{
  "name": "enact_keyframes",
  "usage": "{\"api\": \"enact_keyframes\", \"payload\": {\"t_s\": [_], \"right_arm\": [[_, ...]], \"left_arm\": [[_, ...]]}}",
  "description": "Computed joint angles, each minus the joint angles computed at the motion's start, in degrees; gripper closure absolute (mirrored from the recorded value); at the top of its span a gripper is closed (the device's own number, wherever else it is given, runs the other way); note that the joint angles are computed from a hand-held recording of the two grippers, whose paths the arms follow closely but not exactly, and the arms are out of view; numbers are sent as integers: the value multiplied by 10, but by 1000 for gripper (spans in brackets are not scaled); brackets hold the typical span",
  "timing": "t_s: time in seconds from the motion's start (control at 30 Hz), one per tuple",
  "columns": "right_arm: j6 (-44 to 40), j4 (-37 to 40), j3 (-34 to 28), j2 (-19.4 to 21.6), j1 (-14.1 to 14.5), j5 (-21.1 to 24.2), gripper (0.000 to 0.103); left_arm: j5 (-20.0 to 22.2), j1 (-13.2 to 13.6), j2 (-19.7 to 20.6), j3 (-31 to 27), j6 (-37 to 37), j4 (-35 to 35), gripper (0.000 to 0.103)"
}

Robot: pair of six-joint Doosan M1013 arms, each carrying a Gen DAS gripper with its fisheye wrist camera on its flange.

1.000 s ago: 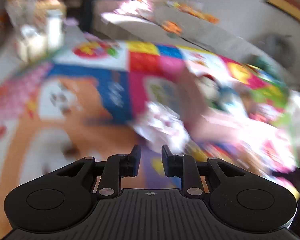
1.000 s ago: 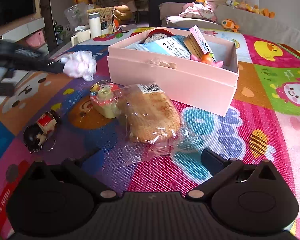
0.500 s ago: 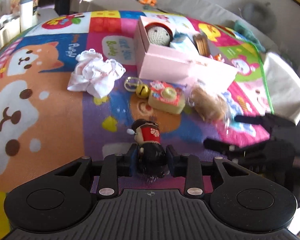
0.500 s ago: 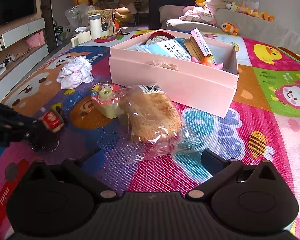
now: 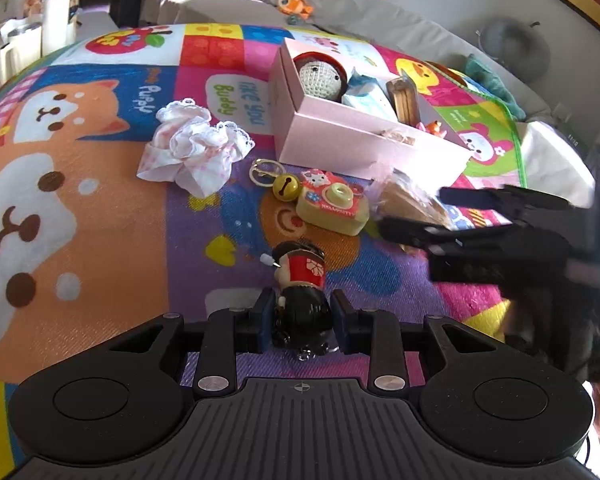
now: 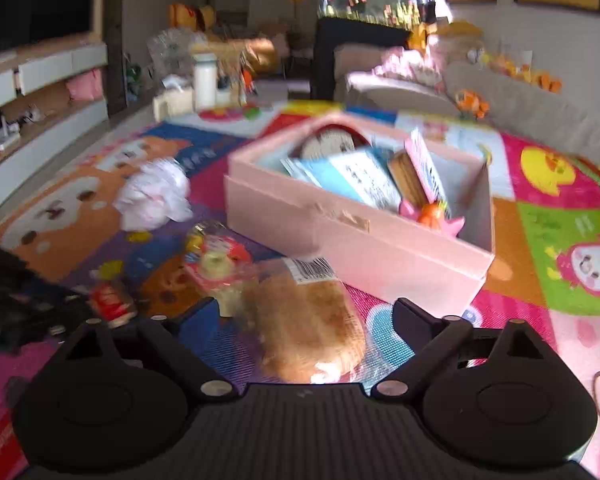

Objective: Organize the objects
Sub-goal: 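Grasp the black-red doll figure with the left gripper while the right gripper regrasps the bread bag, then carry the doll figure and bread bag over the pink box and release them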

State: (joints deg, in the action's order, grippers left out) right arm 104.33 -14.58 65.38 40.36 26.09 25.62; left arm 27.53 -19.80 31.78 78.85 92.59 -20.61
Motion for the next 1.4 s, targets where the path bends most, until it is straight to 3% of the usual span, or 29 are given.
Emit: {"api": "enact_keyframes", "payload": {"t_s": [0.03, 0.1, 0.27, 0.37, 0.5, 0.63, 0.73, 0.77, 0.87, 0.93, 1.03, 1.2, 1.33, 1.4], "right_arm": [[-36, 53, -12, 6, -5, 17, 25], [-85, 132, -19, 5, -12, 35, 32], [-93, 131, 32, -35, -10, 0, 34], [-118, 161, 69, -67, -16, -36, 34], [16, 35, 98, -97, -21, -97, 34], [233, -171, 106, -106, -27, -121, 34], [334, -256, 102, -103, -31, -117, 34], [353, -269, 101, -102, -32, -117, 34], [406, -308, 98, -97, -36, -113, 34], [451, -347, 93, -94, -38, -101, 34], [475, -375, 75, -82, -44, -85, 34], [328, -265, -31, -19, -56, -36, 34], [133, -99, -177, 61, -65, 34, 34], [58, -26, -272, 110, -67, 95, 34]], "left_arm": [[-3, -1, -3, 4, -2, 6, 70], [-8, -1, -7, 11, -1, 14, 70], [-10, 1, -12, 16, 30, -10, 70], [-18, 4, -12, 4, 92, -73, 70], [-50, 2, 6, -51, 161, -121, 70], [-79, -3, 57, -158, 212, -161, 70], [-43, -1, 117, -266, 231, -235, 69], [-17, -1, 143, -312, 196, -226, 69], [24, -8, 193, -402, 20, -83, 72], [5, -12, 191, -391, -26, -27, 72], [-33, -2, 159, -314, 40, -99, 72], [-60, 15, 97, -175, 192, -260, 72], [-41, 27, 64, -99, 267, -330, 72], [-48, 29, 47, -64, 301, -348, 72]]}}
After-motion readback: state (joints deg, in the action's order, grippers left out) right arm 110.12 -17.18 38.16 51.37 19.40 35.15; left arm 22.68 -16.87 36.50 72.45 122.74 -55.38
